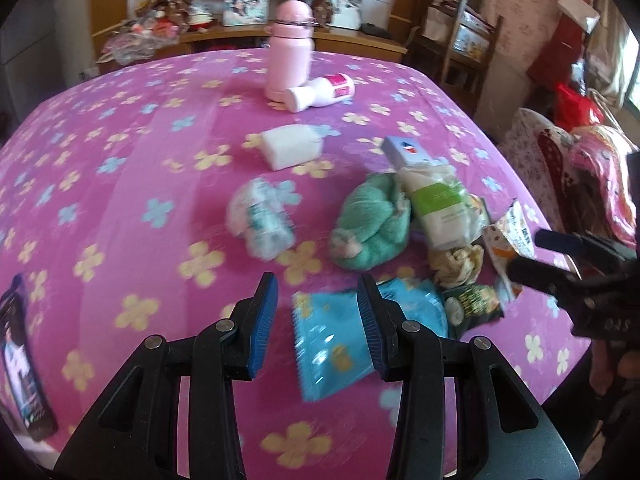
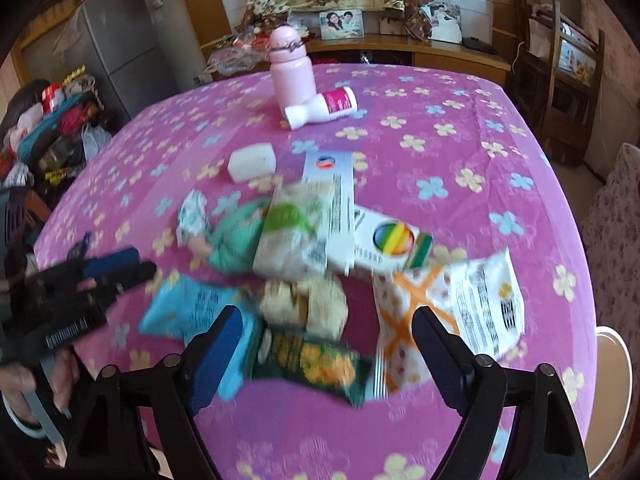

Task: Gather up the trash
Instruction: 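Grasp the green towel with the left tool while the right tool grasps the white-green tissue packet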

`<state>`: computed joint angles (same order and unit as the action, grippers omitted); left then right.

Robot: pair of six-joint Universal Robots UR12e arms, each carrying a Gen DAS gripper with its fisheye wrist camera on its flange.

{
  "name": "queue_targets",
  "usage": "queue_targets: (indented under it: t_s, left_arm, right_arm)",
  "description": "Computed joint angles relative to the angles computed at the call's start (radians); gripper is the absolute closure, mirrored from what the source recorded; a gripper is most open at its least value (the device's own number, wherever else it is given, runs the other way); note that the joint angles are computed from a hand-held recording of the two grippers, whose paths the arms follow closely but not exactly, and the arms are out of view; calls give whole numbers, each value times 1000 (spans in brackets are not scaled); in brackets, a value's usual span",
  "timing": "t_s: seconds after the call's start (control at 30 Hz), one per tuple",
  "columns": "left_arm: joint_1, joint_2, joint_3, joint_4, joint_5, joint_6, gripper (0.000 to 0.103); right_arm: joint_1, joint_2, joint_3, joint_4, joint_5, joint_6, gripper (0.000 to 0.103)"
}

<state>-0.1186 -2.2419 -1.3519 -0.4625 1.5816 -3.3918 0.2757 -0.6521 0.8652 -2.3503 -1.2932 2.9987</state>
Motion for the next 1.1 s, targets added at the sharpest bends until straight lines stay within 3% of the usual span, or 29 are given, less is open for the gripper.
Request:
queue_targets:
  t_s: [0.2,0.3,0.33,0.4,0.47,0.5,0.53,0.6,0.83,1.0,1.1]
  left_arm:
    - [-2,-32,56,-43,-17,27,64]
    - [0,-37,63,-52,-14,37,64]
    - [2,-40,68,-57,-19,39,64]
    - [3,-46,78,-67,-27,46,64]
    - [4,-57,95,-80,-38,57,64]
    - [5,-64,107,-88,-45,64,61]
    - [4,-72,119,-98,-51,68,52]
    - [3,-88,142,-102,-56,69,46]
    - [-4,-152,251,-206,-103,74,47]
    - [-8,-152,247,-191,-91,57,59]
    - [-6,-134,221,-170,-95,48,61]
  right_arm:
    - [7,83,-152,64,12,49,26]
    - [17,126,-231,123,-2,33,40]
    - [21,145,-268,158,-10,22,49]
    - [27,162,-295,175,-39,1,55]
    - [21,154,-277,146,-18,1,81]
    - [15,147,-270,143,-1,10,86]
    - [10,142,-260,134,12,15,87]
    - [3,125,-232,107,11,18,88]
    - [-27,63,-122,35,46,50,89]
    - [-31,44,-88,26,54,40,89]
    - [-35,43,-86,51,66,33,89]
